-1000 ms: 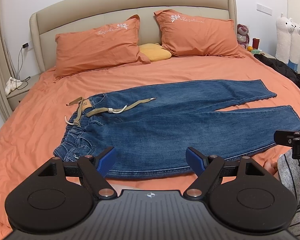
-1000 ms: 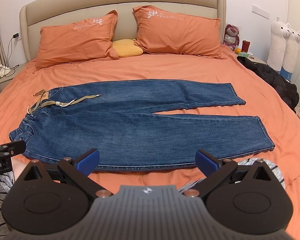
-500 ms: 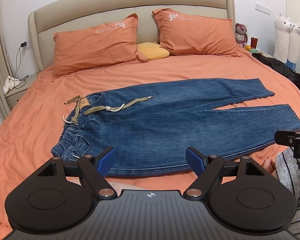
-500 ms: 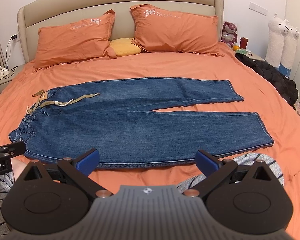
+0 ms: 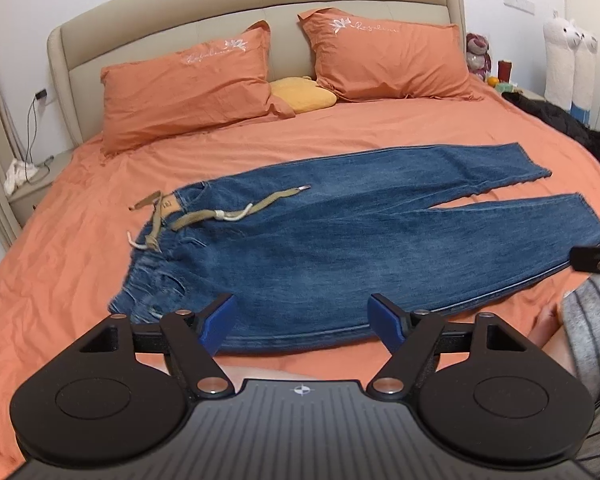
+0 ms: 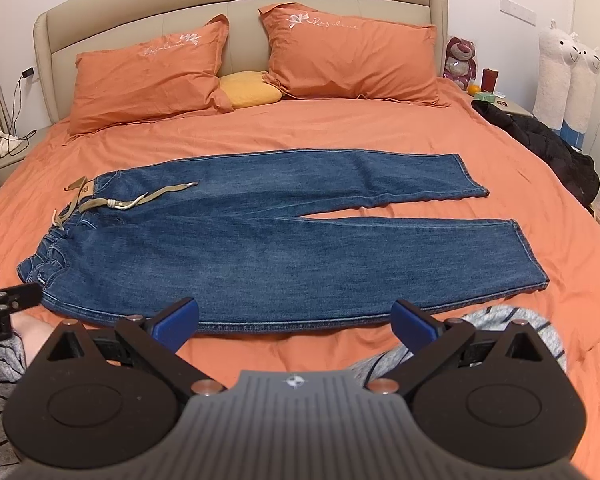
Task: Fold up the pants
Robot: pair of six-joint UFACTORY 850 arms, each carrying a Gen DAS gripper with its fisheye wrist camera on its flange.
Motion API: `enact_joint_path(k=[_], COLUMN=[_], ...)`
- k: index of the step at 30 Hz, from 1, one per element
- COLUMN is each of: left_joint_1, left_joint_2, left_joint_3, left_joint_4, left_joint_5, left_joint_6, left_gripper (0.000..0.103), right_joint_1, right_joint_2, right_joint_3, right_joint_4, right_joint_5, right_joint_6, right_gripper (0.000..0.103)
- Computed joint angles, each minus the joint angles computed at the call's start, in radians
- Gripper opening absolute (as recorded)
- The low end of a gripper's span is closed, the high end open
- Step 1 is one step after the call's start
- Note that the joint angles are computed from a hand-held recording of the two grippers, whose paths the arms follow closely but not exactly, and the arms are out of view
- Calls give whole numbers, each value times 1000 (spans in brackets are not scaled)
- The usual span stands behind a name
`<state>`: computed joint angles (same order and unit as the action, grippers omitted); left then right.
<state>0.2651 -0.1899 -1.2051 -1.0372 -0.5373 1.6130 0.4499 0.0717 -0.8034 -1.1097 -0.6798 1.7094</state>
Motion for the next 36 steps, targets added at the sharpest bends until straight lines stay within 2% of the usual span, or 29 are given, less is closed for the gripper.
enact_joint_path(k=[5,6,8,11,13,15,17,19,23,27,31,34,36], left_joint_1=[14,16,22,35,38,38,37,32,10,-17,-41,-44,-48], left_joint_2=[-72,-95,-151,-250,-309,-371,-434,-502,-636,-755,-875,-886,-879], left_joint_3=[-104,-137,-216,-360,-441,-522,-597,-675,-807,-917,-1059,-1046,-1017], left_joint_4=[46,73,144,255,325,409,479,592,819,968,1073,1065,1078], left_joint_5=[-28,-37,-65,-123,-133,-152,-173,-197,-232,-251,-312,-289,-245], left_joint_6=[39,30,-4,-51,-45,-18,10,13,-29,-33,-67,-9,-31], left_gripper=[75,72,59,53,51,51,52,52,54,61,65,71,70], right_joint_1=[-71,-90,-129,-200,-241,-276,-311,-345,-395,-420,-437,-450,-472], right_joint_2=[11,13,16,33,27,3,-27,-54,-111,-157,-197,-215,-219], right_joint_3=[2,3,4,24,24,8,-12,-21,-46,-77,-121,-154,-169], right_joint_4=[-29,-41,-66,-149,-195,-184,-129,-79,109,251,355,401,466], right_joint_5=[63,78,103,186,218,231,250,286,339,345,315,281,275], right_joint_6=[-75,-93,-129,-144,-163,-223,-303,-363,-551,-685,-801,-860,-942], right_gripper=[98,98,97,97,96,91,77,71,52,51,51,51,51])
